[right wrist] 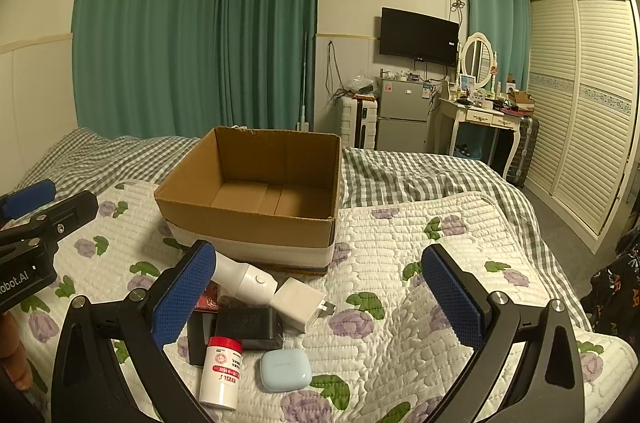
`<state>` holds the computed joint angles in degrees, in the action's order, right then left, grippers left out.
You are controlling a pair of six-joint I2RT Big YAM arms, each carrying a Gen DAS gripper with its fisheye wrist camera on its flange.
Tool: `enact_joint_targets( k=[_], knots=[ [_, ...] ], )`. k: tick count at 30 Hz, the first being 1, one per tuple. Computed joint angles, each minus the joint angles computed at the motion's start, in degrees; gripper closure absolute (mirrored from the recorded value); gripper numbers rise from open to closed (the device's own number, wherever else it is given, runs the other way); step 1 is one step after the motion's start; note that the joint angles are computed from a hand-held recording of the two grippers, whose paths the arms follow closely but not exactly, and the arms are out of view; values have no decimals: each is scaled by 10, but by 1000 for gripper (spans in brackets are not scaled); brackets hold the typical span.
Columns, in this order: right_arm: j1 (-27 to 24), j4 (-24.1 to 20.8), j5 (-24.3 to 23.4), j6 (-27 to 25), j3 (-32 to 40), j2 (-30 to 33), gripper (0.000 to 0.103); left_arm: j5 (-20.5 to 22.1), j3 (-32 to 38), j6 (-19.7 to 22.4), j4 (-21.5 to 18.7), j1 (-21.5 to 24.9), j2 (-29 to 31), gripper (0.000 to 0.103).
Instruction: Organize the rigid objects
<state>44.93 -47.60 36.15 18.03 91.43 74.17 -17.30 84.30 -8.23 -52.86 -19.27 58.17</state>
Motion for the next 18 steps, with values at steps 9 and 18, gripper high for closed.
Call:
enact_joint_targets(
  k=[9,18],
  knots=[
    [0,-1,0,0,1,1,0,0,-1,0,1,0,-1,28],
    [1,-1,0,1,0,1,0,-1,-1,0,1,-1,0,28]
  ],
)
